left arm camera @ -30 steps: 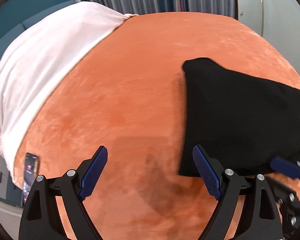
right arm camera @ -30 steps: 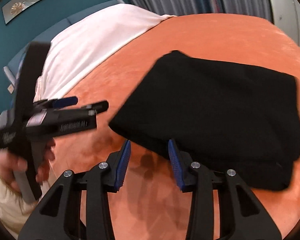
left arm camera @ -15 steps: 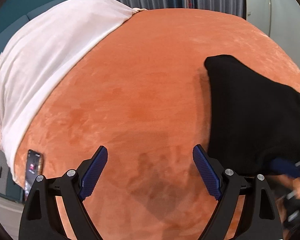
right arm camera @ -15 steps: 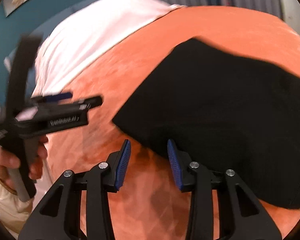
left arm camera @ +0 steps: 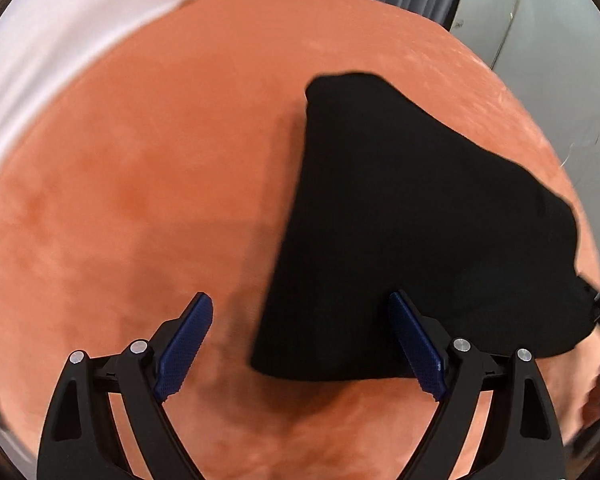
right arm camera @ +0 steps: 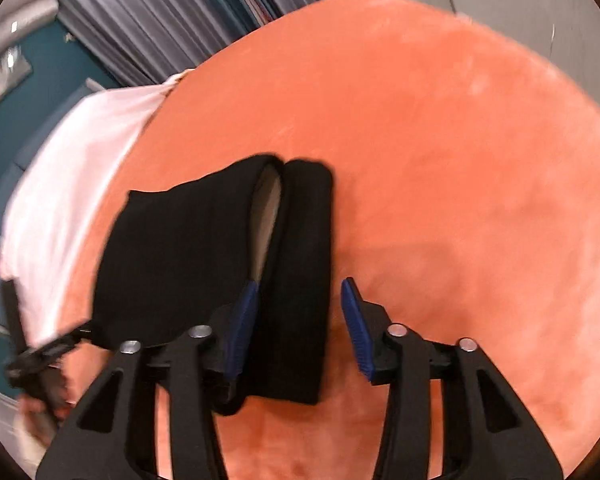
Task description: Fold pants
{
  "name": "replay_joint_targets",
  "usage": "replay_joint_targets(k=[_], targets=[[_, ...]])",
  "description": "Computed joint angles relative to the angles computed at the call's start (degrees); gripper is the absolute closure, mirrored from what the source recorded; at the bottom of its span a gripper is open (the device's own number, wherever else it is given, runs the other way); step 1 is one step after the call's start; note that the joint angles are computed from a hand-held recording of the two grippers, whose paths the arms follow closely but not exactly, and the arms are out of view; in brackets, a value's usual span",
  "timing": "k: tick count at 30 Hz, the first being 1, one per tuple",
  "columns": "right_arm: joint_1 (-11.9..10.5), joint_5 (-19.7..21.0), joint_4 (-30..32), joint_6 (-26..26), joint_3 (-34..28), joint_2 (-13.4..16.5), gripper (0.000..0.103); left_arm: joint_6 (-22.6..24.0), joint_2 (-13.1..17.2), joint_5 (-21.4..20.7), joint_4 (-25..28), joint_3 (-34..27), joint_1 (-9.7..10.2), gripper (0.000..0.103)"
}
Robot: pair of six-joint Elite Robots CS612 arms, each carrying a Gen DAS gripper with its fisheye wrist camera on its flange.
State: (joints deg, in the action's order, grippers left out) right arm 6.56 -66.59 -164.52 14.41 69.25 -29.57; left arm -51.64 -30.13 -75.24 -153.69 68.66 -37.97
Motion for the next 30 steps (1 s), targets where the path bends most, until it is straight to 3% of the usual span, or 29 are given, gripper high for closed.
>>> replay_joint_targets(k=[3, 5, 9, 13, 23, 26, 30], targets=[[0.3, 0.6, 0.4, 0.1, -0.2, 0.2, 0.024, -3.3, 0.6, -3.8, -2.8, 0.2, 0.78, 0.016], [0.2, 1.3, 1.1, 0.3, -0.1, 0.0, 0.019, -3.7, 0.7, -4.2, -2.6, 0.1, 0.89, 0.015], [0.1, 5.7, 2.0, 2.3, -0.9, 0.9, 0.013, -1.9, 0.6, -1.3, 0.1, -0.8, 0.17, 0.015], [0.9, 4.0, 0.8, 3.3, -0.9, 1.1, 0.012, 0.5, 0.5, 2.7, 3.3, -1.7, -0.74, 0.016], [1.0, 5.9, -1.3, 7.8, 0.1, 0.7, 0.011, 3.7, 0.8, 8.3, 7.3, -3.5, -1.99, 0.016], [1.4, 5.2, -0.8, 8.7, -0.7, 0.8, 0.011, 4.4, 0.4, 7.9, 5.3, -2.8, -1.91, 0.016], [1.7, 1.9, -5.3, 11.1, 0.8, 0.1, 0.011, 1.6, -0.8, -0.2, -6.8, 1.3, -0.36, 0.016]])
